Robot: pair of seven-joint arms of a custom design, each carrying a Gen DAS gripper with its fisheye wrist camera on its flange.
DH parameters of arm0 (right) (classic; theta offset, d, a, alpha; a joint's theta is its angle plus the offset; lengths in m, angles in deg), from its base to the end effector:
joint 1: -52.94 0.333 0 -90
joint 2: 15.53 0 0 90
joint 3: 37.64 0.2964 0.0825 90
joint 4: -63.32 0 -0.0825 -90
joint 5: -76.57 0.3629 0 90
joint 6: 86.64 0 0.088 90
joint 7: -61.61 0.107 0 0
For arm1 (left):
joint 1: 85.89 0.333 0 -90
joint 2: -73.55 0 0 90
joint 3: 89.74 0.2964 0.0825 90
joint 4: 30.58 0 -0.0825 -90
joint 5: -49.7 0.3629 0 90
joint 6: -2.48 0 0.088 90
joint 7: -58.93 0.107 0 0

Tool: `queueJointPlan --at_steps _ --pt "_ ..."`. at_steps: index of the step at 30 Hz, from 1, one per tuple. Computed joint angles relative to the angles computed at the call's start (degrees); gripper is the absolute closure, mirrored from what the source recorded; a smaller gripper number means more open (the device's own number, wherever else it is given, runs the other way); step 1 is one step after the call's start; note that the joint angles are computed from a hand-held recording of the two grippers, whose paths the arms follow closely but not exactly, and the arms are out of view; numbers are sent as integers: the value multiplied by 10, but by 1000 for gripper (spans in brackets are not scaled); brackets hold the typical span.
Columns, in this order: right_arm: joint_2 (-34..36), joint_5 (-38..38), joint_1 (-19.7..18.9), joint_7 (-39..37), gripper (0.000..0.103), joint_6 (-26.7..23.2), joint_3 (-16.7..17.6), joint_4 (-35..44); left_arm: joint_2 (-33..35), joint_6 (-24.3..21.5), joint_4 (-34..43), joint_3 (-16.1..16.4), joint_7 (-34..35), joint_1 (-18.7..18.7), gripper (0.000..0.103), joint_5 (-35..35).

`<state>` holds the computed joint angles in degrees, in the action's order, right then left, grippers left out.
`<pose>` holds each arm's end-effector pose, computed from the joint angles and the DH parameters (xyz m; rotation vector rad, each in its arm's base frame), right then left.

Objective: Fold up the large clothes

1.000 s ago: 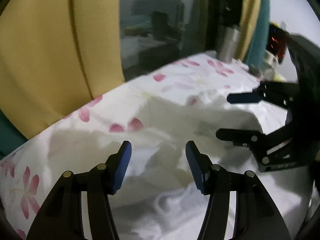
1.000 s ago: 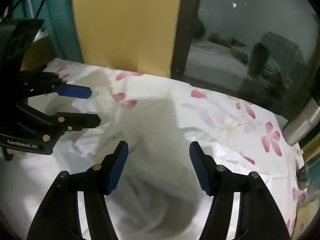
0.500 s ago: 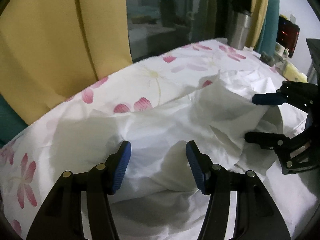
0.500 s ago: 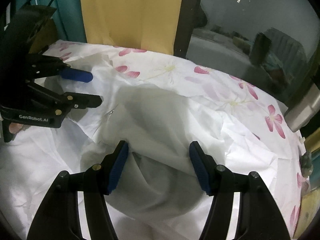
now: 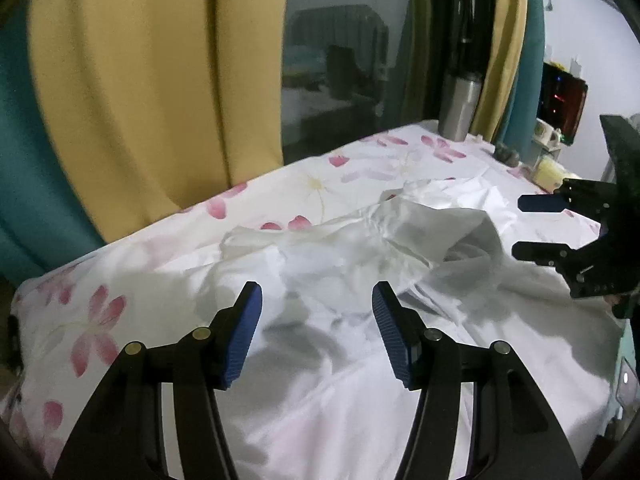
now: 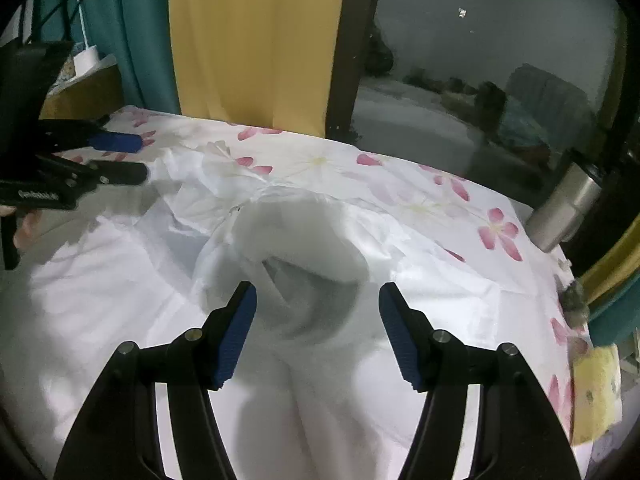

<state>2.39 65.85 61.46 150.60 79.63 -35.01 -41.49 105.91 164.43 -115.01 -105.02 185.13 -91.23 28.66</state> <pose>0.6425 0.1349 0.4453 -2.0804 1.4268 -0.7458 0.6980 -0.1958 0.4413 -1.2027 2.2472 -1.0339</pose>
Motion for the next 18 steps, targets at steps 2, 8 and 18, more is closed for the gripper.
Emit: queueJointPlan --at_steps 2,8,18 --pt "-21 -6 3 10 40 10 -6 -27 -35 21 -53 -22 25 27 42 -30" --pt "-82 -42 10 58 40 34 -27 -106 -119 63 -175 -45 76 74 42 -127" --pt "-171 -100 -3 174 39 57 -37 -229 -225 77 -323 -18 165 105 41 -311"
